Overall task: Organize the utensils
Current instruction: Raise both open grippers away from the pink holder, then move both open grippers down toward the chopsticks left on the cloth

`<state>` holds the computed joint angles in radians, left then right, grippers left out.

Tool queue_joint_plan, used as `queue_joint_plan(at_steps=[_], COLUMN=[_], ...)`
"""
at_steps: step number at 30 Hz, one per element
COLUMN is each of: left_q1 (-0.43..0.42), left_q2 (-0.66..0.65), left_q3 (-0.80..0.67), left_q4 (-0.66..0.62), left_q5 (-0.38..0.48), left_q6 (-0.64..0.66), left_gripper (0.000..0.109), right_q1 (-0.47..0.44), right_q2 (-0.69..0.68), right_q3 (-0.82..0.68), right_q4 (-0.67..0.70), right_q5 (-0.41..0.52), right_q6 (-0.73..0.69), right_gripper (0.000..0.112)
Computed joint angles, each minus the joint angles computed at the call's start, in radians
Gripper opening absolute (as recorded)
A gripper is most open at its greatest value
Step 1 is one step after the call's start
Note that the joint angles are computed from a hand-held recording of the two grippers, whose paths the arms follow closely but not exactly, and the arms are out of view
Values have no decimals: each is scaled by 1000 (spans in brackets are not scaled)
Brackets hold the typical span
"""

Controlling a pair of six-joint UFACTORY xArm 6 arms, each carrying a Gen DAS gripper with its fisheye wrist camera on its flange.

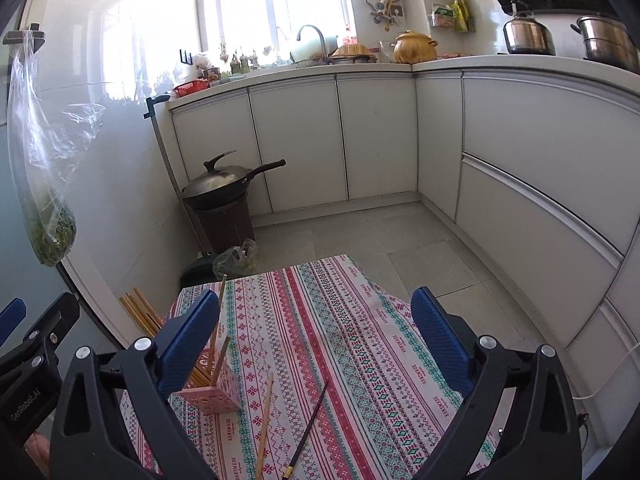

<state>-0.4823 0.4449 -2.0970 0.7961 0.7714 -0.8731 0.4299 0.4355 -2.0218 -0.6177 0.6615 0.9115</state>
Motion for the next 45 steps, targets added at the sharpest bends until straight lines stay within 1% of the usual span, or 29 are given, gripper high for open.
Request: queue_joint_plan(at_steps=[6, 10, 15, 18, 20, 22, 24, 26, 28, 29, 32, 36, 38, 39, 40, 42, 45], left_q1=[2, -1, -11, -13, -14, -15, -12, -11, -7, -7, -14, -24, -25, -23, -19, -18, -26], left_q2=[18, 11, 19, 10, -6, -3, 22, 55, 90, 97, 118, 139, 155, 169, 182, 204, 199], left_q3=[-21, 0, 16, 50, 98, 126, 137, 138, 141, 152, 164, 158, 147, 129, 115, 93, 108], left_q4=[-65, -97, -122, -176, -241, -341, -469, -554, -614, -626, -632, -626, -637, -659, -684, -700, -678], left_q5=[26, 37, 71, 77, 77, 107, 172, 240, 298, 311, 336, 329, 332, 345, 360, 384, 364], left_q6=[57, 90, 144, 183, 214, 274, 345, 378, 398, 401, 411, 436, 451, 463, 477, 499, 508], left_gripper=[96, 96, 96, 96, 96, 96, 96, 96, 95, 95, 90, 86, 77, 67, 60, 57, 56], right_q1=[-8, -21, -51, -71, -82, -92, -102, -107, -112, -115, -124, -132, -133, -133, -133, -135, -138], right_q2=[-30, -75, -133, -161, -174, -176, -179, -185, -190, -195, -199, -185, -179, -176, -173, -169, -163], right_q3=[53, 135, 248, 310, 342, 357, 374, 391, 402, 413, 429, 422, 421, 419, 418, 416, 413], right_q4=[18, 40, 109, 163, 220, 276, 318, 342, 367, 379, 413, 465, 487, 495, 500, 504, 504], right_q5=[6, 2, -10, -10, -9, -7, -13, -20, -31, -39, -48, -42, -41, -40, -39, -37, -34], right_q6=[-14, -16, -34, -42, -61, -85, -105, -119, -131, -135, -148, -175, -187, -194, -198, -198, -187], right_gripper=[96, 96, 96, 96, 96, 96, 96, 96, 96, 96, 96, 96, 96, 96, 96, 96, 96])
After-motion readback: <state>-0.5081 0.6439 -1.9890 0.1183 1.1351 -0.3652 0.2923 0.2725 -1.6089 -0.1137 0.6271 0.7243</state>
